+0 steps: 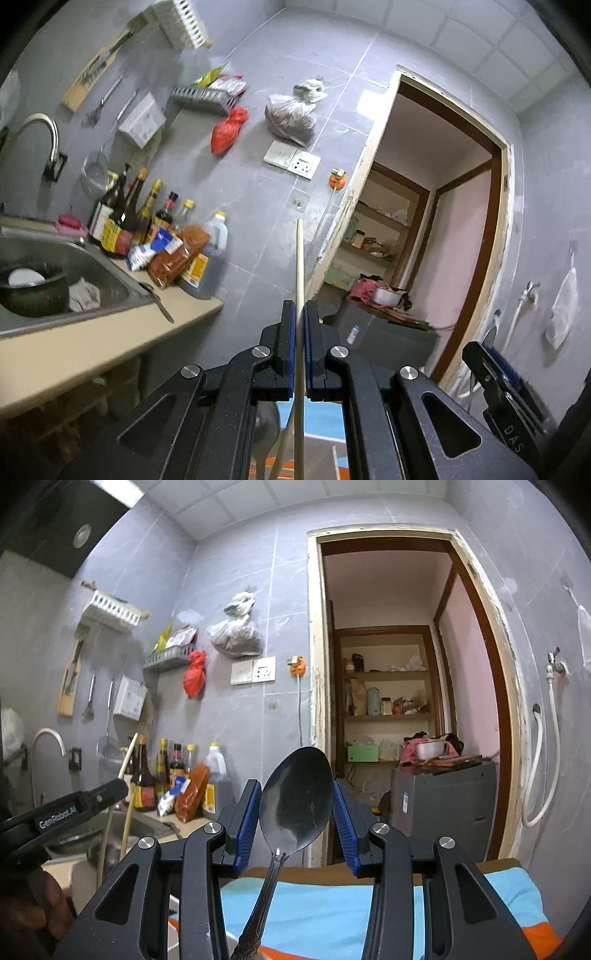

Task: Organize utensils
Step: 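Lift the spoon with the right gripper while the left gripper carries the chopstick over the caddy, then open the right gripper over the caddy while the left gripper releases the chopstick into it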

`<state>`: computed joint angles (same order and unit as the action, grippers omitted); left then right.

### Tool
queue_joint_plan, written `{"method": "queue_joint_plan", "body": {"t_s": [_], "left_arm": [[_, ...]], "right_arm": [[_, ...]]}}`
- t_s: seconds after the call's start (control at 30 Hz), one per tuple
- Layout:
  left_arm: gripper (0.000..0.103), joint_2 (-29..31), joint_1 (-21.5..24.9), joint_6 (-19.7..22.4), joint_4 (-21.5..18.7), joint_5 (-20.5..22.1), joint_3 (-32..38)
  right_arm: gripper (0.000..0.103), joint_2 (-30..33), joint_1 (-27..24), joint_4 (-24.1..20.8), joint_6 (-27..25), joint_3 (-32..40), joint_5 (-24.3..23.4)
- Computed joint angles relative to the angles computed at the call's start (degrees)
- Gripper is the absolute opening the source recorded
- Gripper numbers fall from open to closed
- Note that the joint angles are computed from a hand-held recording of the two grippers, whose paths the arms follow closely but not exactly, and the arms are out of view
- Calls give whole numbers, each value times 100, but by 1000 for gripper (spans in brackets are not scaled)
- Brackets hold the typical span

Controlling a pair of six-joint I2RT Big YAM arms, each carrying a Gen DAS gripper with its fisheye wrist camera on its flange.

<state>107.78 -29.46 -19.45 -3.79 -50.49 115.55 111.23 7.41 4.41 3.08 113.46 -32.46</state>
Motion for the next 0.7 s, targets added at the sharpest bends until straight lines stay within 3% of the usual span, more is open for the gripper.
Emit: {"method": "queue_joint_plan", "body": {"t_s": [0.1,0.23,0.5,0.6,0.7], "left_arm": [[2,56,-40,239,34,-84,-3],[2,123,-122,764,426,-300,-132],[2,168,-181,766,277,-427,-142],[2,104,-196,558,-125,-343,-120],[3,97,-191,100,-954,-87,71]], "right_arm": [[37,-56,20,9,-154,-141,14],[37,-128,35,52,-290,-315,71],[38,-217,12,162,-425,-530,-18],[38,-239,8,28,-478,-511,-53],[44,-248,-13,-146,-489,-451,-129]]}}
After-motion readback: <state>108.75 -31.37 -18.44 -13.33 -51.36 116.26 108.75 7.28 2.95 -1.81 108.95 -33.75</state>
